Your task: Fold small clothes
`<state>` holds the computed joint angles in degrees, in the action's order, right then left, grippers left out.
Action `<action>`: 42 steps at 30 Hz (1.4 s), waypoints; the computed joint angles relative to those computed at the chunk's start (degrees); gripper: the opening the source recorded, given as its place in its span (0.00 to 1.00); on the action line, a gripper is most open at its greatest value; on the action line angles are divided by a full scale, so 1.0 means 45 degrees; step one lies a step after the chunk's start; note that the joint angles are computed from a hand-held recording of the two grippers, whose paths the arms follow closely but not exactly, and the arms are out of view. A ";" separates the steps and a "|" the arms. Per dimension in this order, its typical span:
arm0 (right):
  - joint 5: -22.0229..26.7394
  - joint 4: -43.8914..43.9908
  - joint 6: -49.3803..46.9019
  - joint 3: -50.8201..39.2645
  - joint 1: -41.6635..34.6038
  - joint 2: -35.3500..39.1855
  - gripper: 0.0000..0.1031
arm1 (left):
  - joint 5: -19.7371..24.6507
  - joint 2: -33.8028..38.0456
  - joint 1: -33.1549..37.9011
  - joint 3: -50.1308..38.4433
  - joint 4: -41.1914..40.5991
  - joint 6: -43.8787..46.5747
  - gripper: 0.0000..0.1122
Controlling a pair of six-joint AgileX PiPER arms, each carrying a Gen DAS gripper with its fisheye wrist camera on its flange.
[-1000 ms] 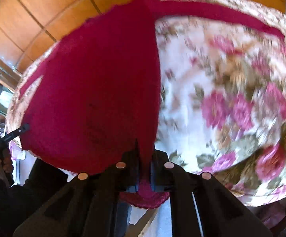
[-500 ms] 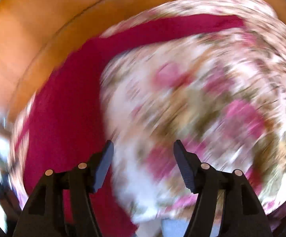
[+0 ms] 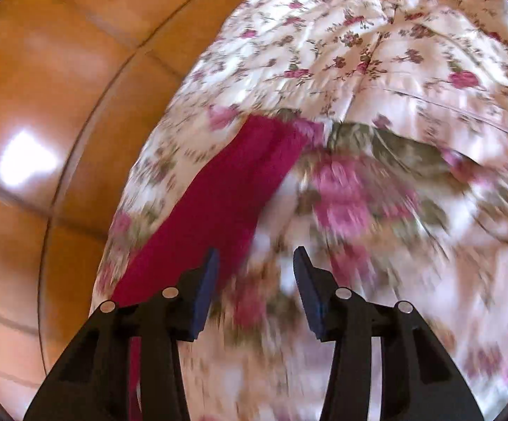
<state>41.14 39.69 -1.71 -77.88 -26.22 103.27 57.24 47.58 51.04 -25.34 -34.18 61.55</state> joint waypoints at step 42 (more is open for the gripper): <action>-0.1756 -0.0659 -0.1693 0.2804 0.9851 -0.3881 0.53 | -0.0991 0.7975 -0.2100 -0.6507 -0.2919 -0.3357 0.52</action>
<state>33.24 36.73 -9.33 -65.26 18.11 85.81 52.78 83.47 41.59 -54.62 -47.32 46.44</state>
